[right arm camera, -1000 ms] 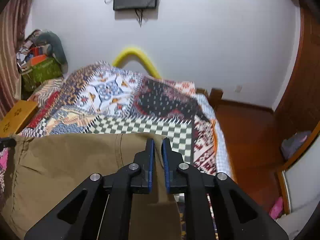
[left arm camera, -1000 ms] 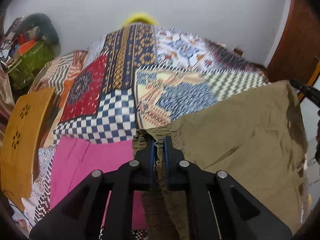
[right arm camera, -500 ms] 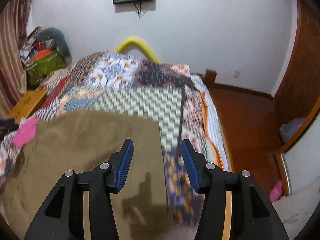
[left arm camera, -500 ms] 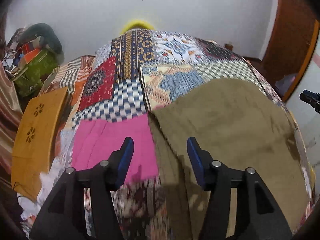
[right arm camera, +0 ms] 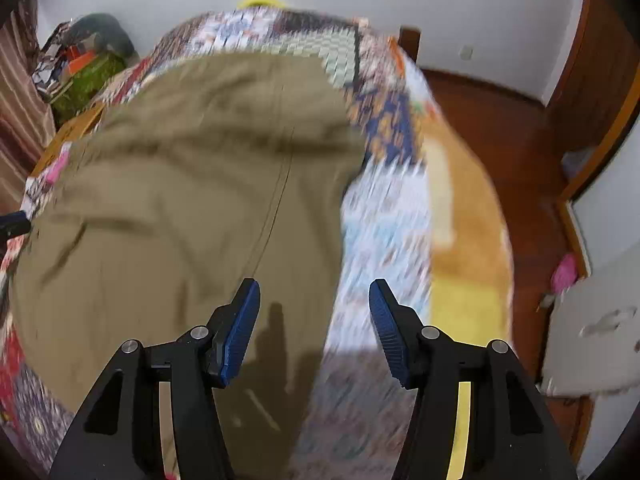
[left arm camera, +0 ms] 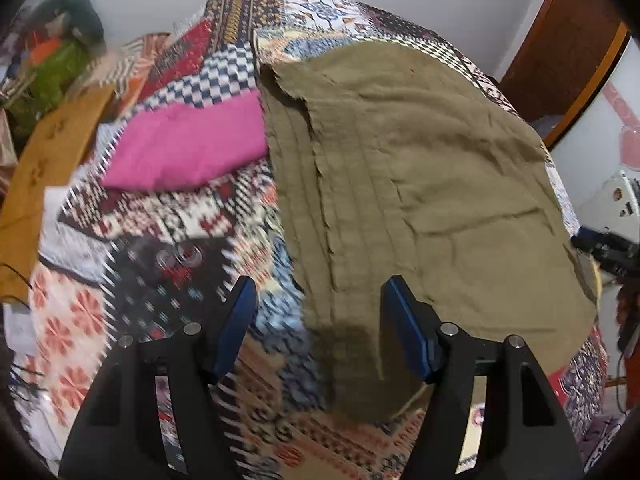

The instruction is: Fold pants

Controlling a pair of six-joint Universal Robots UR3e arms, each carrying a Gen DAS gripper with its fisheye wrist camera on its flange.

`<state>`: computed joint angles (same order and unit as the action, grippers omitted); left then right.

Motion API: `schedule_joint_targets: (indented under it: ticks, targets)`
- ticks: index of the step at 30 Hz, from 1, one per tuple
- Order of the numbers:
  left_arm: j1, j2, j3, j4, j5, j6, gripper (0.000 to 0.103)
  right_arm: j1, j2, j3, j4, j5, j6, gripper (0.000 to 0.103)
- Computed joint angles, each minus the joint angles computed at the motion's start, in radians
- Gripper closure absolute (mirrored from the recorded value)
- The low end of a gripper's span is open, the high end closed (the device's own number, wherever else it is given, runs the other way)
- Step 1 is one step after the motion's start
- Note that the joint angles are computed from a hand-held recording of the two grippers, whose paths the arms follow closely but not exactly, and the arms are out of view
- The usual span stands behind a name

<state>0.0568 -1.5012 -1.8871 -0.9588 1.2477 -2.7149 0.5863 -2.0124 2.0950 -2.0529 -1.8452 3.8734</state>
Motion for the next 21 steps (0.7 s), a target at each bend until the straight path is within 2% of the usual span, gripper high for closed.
schedule_joint_targets:
  ticks: [4,7,10,12,15,21]
  targets:
    - [-0.005,0.019,-0.017,-0.007,-0.006,-0.032,0.036,0.056,0.038,0.030,-0.031,-0.032,0.053,0.050]
    - [0.024,0.028,-0.005,-0.084,-0.073,-0.018,0.036,0.020,0.020,0.055,-0.059,-0.004,0.062,0.047]
    - [0.008,0.030,-0.014,-0.094,-0.074,-0.001,0.036,0.009,0.025,0.062,-0.078,0.006,0.027,0.061]
    - [0.001,0.030,-0.039,-0.068,-0.073,-0.009,0.036,0.035,0.053,0.058,-0.085,-0.022,0.025,0.079]
    - [0.019,0.029,-0.037,-0.077,-0.097,-0.018,0.039,0.060,0.062,0.058,-0.086,-0.036,0.049,0.093]
    - [-0.027,0.091,-0.063,-0.063,-0.076,0.014,0.046,0.137,0.030,0.053,-0.018,-0.080,0.130,0.098]
